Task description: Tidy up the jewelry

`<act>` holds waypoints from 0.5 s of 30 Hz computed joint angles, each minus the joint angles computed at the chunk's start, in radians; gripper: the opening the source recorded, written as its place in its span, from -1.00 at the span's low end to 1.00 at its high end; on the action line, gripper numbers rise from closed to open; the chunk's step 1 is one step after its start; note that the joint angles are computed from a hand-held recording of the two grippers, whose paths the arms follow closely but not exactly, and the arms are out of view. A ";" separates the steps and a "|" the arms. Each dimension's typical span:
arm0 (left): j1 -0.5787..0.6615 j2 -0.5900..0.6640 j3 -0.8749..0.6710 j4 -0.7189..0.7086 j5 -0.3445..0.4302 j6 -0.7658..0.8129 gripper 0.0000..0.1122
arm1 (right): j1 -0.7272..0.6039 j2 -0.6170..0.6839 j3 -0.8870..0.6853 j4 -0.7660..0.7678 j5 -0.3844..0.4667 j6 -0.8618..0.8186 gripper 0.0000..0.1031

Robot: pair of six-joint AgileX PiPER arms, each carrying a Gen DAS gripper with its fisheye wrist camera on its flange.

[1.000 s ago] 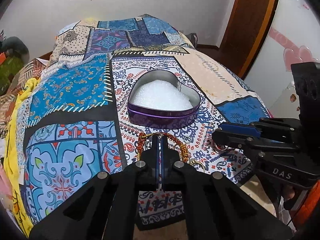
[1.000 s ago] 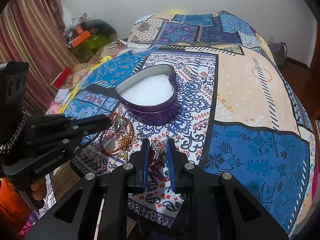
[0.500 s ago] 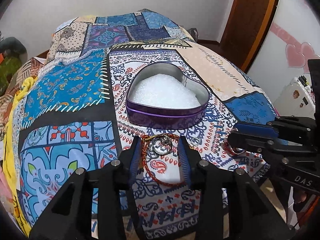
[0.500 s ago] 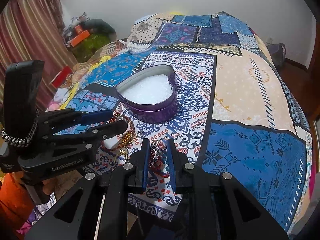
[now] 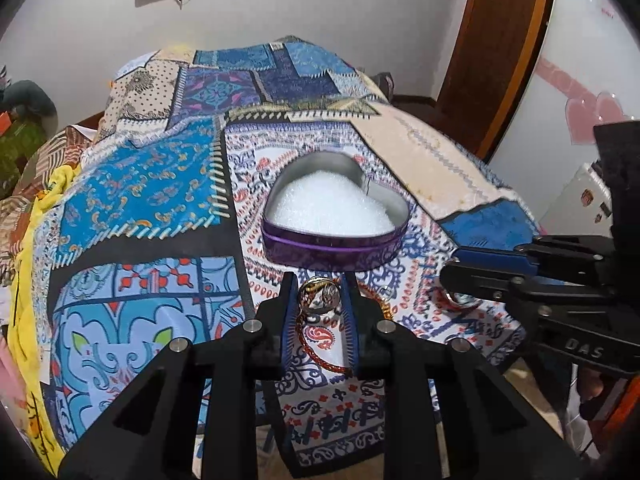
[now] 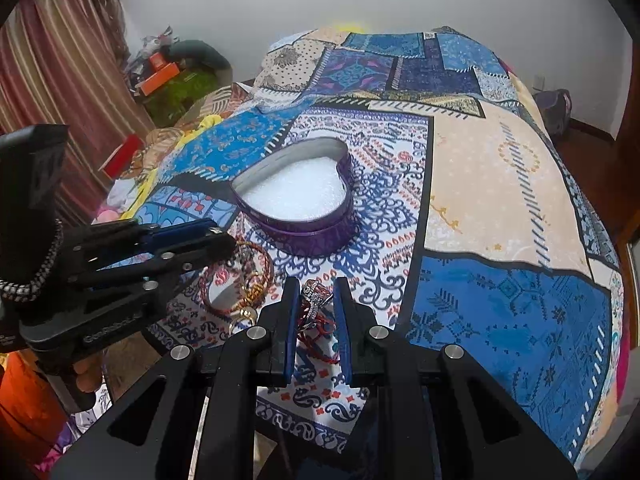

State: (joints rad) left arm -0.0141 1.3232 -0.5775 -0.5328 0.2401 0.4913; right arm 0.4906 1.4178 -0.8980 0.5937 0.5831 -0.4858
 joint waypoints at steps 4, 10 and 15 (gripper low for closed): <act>0.032 -0.049 -0.008 -0.086 0.031 0.093 -0.63 | 0.003 0.002 -0.027 -0.007 -0.006 0.013 -0.70; 0.065 -0.059 -0.035 -0.213 0.043 0.229 -0.63 | 0.019 0.025 -0.078 -0.032 -0.026 0.043 -0.70; 0.079 -0.011 -0.075 -0.281 0.037 0.297 -0.63 | 0.034 0.060 -0.132 -0.072 -0.035 0.075 -0.70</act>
State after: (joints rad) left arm 0.0649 1.3120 -0.6522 -0.8141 0.2768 0.7888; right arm 0.5243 1.4781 -1.0302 0.5215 0.5483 -0.4108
